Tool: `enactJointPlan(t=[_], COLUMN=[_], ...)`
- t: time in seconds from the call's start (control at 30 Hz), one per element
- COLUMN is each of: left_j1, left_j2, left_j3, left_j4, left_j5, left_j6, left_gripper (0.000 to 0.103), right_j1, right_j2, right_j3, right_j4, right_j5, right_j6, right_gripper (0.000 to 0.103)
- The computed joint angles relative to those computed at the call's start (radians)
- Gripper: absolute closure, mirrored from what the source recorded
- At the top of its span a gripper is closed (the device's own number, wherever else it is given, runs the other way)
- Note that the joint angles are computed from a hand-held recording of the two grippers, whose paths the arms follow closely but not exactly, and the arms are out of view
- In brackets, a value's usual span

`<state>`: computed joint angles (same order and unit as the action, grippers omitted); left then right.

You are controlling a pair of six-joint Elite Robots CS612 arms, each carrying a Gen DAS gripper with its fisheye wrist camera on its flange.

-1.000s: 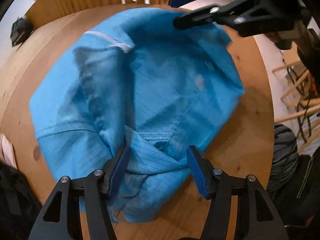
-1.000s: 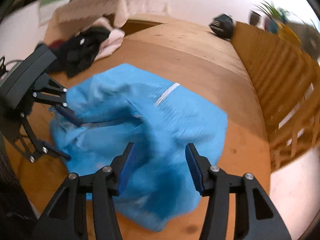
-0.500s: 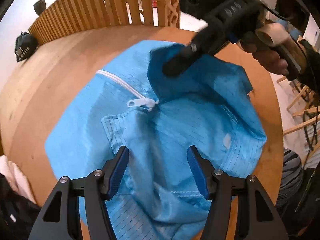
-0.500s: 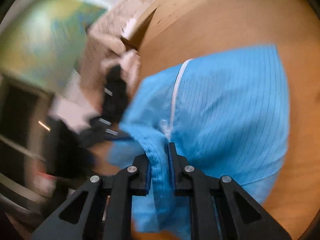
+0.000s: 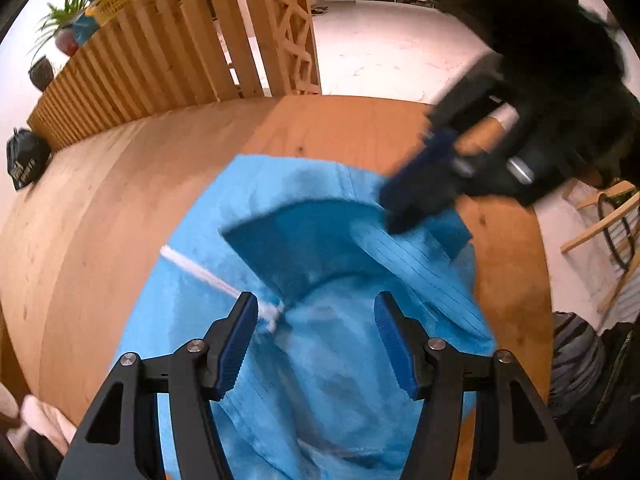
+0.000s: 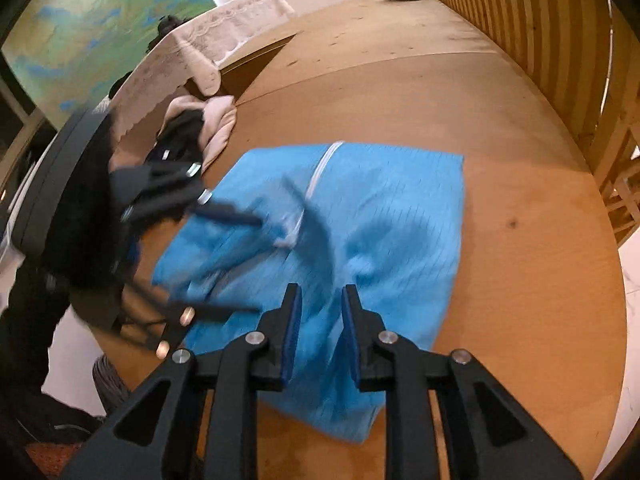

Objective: Fold clothes
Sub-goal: 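Grasp the coat collar with the right gripper while the left gripper hovers above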

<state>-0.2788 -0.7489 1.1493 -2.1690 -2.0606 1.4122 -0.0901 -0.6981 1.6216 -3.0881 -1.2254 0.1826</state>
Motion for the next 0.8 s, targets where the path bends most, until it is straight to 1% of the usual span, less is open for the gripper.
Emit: enactJointPlan(t=[0.07, 0.1, 0.17, 0.27, 0.3, 0.4, 0.43, 0.47, 0.5, 0.53, 0.57, 0.63, 0.67, 0.7, 0.77, 0.8], left_j1=[-0.012, -0.025, -0.031, -0.04, -0.042, -0.046, -0.043, -0.036, -0.03, -0.024, -0.018, -0.019, -0.024, -0.033, -0.05, -0.057], left_j2=[0.011, 0.035, 0.04, 0.046, 0.047, 0.048, 0.047, 0.044, 0.039, 0.034, 0.028, 0.011, 0.005, 0.004, 0.015, 0.022], left_j3=[-0.008, -0.041, -0.058, -0.058, -0.058, -0.064, -0.069, -0.079, -0.084, -0.089, -0.09, -0.058, -0.036, -0.019, -0.024, -0.034], left_j4=[-0.06, -0.075, -0.077, -0.129, -0.147, -0.131, -0.11, -0.062, -0.019, 0.025, 0.06, 0.031, -0.016, -0.077, -0.115, -0.111], left_j5=[0.025, 0.046, 0.081, 0.12, 0.133, 0.152, 0.145, 0.13, 0.119, 0.109, 0.099, 0.092, 0.097, 0.113, 0.138, 0.15], left_j6=[-0.01, -0.039, -0.059, -0.066, -0.067, -0.059, -0.053, -0.053, -0.037, -0.019, -0.003, 0.033, 0.047, 0.039, 0.014, 0.015], left_gripper=[0.044, 0.044, 0.044, 0.044, 0.044, 0.044, 0.044, 0.044, 0.044, 0.044, 0.044, 0.044, 0.044, 0.044, 0.044, 0.044], right_j1=[0.006, 0.007, 0.007, 0.009, 0.005, -0.01, -0.015, -0.02, -0.019, -0.023, -0.032, -0.049, -0.056, -0.062, -0.073, -0.078], right_j2=[0.003, 0.008, 0.022, 0.04, 0.043, 0.043, 0.043, 0.044, 0.048, 0.051, 0.058, 0.067, 0.072, 0.076, 0.082, 0.084], right_j3=[0.006, 0.005, -0.007, -0.033, -0.037, -0.03, -0.027, -0.025, -0.035, -0.038, -0.04, -0.039, -0.039, -0.039, -0.037, -0.037], right_j4=[-0.009, -0.013, -0.01, 0.034, 0.045, 0.056, 0.056, 0.057, 0.076, 0.086, 0.094, 0.088, 0.083, 0.079, 0.064, 0.064], right_j5=[-0.018, -0.026, -0.02, -0.008, 0.013, 0.093, 0.123, 0.154, 0.17, 0.193, 0.242, 0.301, 0.327, 0.347, 0.391, 0.413], right_j6=[0.003, 0.007, -0.001, -0.024, -0.019, 0.006, 0.015, 0.024, 0.013, 0.008, 0.014, 0.035, 0.047, 0.05, 0.062, 0.062], right_gripper=[0.082, 0.082, 0.082, 0.082, 0.082, 0.082, 0.082, 0.082, 0.083, 0.088, 0.094, 0.096, 0.096, 0.097, 0.098, 0.098])
